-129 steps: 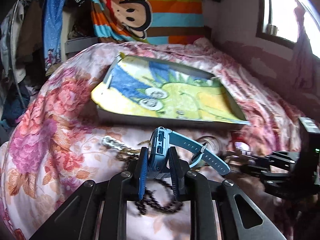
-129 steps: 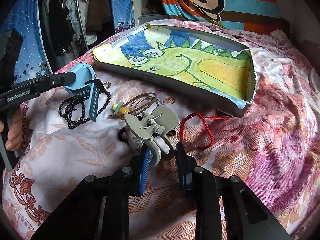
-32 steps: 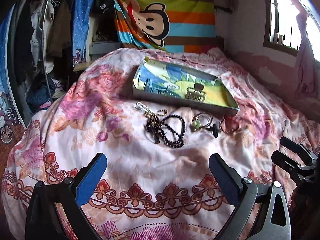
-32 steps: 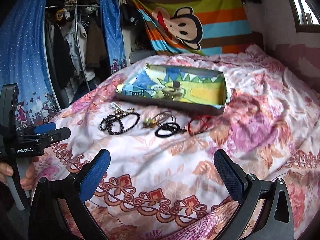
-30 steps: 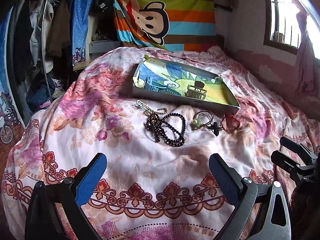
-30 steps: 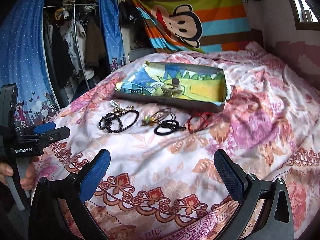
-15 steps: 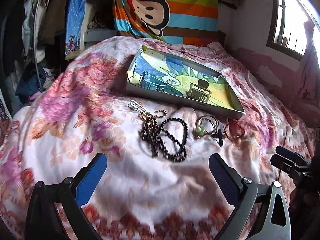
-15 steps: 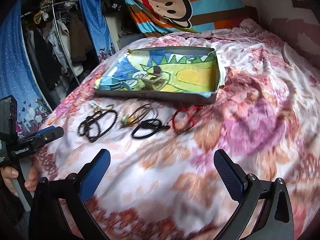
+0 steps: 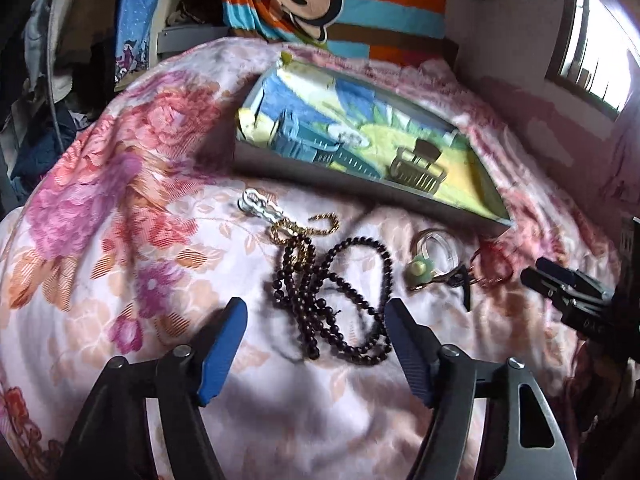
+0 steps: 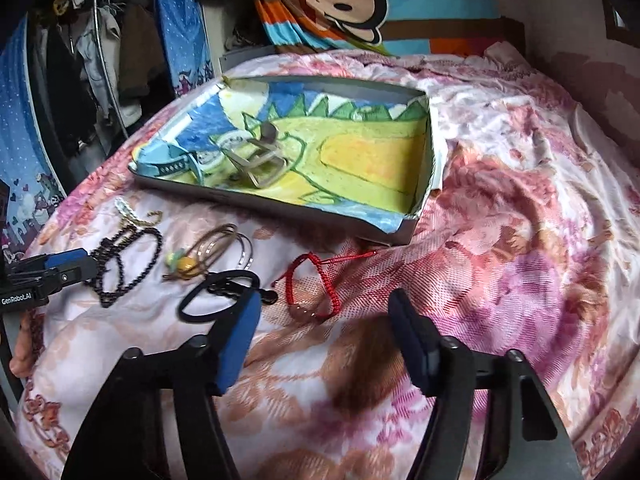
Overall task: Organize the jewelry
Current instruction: 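Grasp the black bead necklace with the left tool while the right grasps the red bracelet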
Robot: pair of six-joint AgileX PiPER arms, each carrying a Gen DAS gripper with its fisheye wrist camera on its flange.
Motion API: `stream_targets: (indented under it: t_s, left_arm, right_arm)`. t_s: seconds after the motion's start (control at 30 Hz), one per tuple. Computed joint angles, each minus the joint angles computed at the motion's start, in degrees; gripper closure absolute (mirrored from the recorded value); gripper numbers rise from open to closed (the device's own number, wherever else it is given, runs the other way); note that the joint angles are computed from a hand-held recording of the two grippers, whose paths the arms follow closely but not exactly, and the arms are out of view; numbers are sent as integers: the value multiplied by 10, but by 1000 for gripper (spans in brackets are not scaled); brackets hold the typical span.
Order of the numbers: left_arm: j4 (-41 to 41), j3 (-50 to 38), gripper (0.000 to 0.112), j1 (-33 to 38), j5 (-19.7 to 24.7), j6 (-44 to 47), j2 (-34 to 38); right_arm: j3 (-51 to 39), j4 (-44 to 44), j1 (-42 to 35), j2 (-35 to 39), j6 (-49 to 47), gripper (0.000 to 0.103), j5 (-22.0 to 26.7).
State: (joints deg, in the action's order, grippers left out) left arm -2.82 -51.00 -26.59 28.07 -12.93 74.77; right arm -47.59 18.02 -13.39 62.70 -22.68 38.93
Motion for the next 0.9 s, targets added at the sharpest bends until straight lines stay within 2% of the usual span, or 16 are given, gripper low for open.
stream_targets:
  t_s: [0.07, 0.2, 0.27, 0.3, 0.4, 0.47, 0.53, 0.77, 0.83, 0.9]
  left_arm:
    - [0, -17, 54, 1, 12, 3, 23]
    - [42, -27, 69, -8, 19, -36, 38]
    - [51, -27, 76, -10, 18, -45, 38]
    - [56, -25, 80, -11, 18, -50, 37]
    - [52, -18, 85, -10, 14, -48, 29]
    - [57, -16, 85, -11, 13, -52, 26]
    - [73, -15, 99, -16, 11, -66, 23]
    - [183, 7, 100, -51, -13, -163, -16]
    - [212, 14, 106, -61, -22, -188, -27]
    - [237, 19, 106, -70, -31, -212, -38]
  right_arm:
    - [-8, -14, 12, 20, 12, 59, -9]
    - [-9, -60, 39, 41, 51, 69, -24]
    - [-5, -84, 52, 45, 74, 82, -28]
    - [-2, -82, 49, 44, 71, 86, -30]
    - [5, -75, 44, 36, 67, 96, -38]
    - [12, -62, 38, 31, 54, 97, -45]
    - [20, -55, 36, 20, 46, 98, -55]
    - [55, -31, 45, -42, 6, 99, -99]
    - [57, -11, 42, -51, -17, 99, -102]
    - [58, 10, 37, -57, -40, 99, -102]
